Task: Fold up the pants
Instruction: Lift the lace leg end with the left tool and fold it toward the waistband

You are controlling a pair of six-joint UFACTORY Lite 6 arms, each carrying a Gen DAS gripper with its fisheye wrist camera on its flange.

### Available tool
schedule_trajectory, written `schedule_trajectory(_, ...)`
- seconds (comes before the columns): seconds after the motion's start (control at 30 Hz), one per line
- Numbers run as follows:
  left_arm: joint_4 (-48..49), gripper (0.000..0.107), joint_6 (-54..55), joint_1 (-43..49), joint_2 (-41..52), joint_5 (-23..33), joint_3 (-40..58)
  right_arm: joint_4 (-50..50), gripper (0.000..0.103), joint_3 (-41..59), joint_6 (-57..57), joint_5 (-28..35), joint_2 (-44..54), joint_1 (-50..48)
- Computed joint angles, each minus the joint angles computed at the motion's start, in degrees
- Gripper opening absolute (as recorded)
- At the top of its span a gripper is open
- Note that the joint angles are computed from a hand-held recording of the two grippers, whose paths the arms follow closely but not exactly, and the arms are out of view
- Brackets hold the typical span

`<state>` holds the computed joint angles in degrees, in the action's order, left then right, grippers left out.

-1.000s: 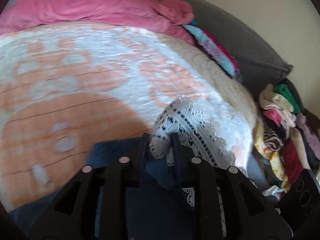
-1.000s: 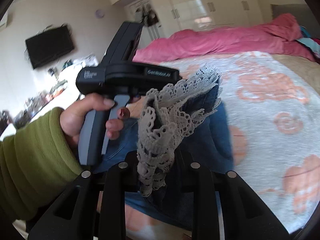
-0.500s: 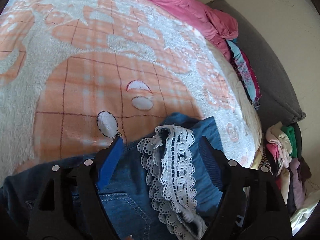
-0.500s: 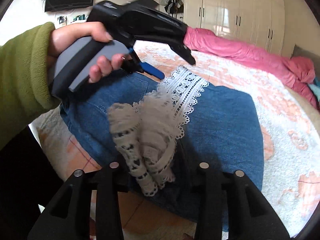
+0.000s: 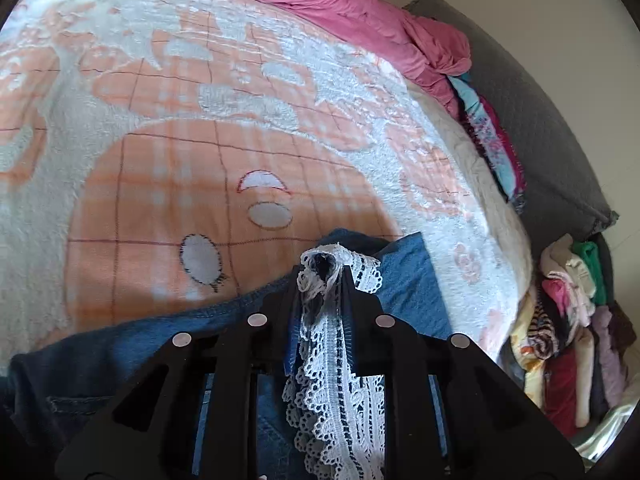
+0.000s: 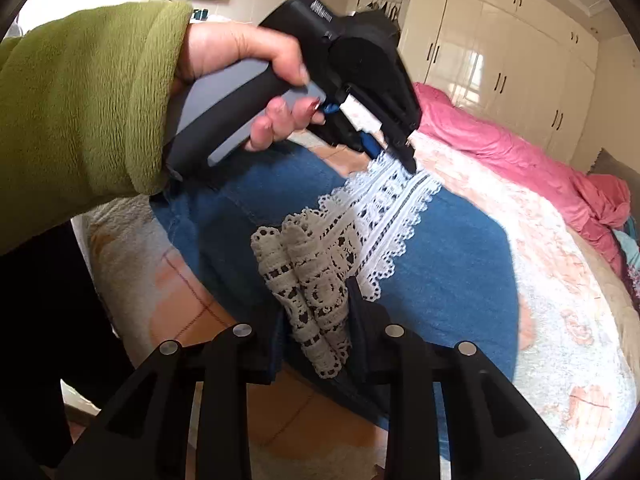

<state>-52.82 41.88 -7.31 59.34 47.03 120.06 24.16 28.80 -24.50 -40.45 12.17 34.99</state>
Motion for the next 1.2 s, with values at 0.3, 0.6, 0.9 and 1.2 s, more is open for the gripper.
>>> schedule_trajectory(0.3, 6.96, 0.019, -4.45, -1.90, 3.63, -4.00, 2.46, -6.85, 0.031, -1.59, 5.81, 0.15, -0.82, -1.68)
schedule_trajectory(0.6, 1.79, 0.045, 3.15, -1.81, -8.78, -12.30, -14.14, -37.49, 0.059, -6.53, 34.38, 7.48, -11.39, -10.02)
schedule_trajectory(0.9, -14.66, 0.071, 22.08, -1.90, -31.04, -21.10, -41.54, -64.80, 0.059, -12.34, 55.69, 1.84, -19.08, -27.49)
schedule_trajectory(1.2, -34.90, 0.073, 41.53, 0.11, -47.13, -22.88, -64.50, -73.03, 0.070, -13.57, 63.87, 1.90, -23.19, -40.42)
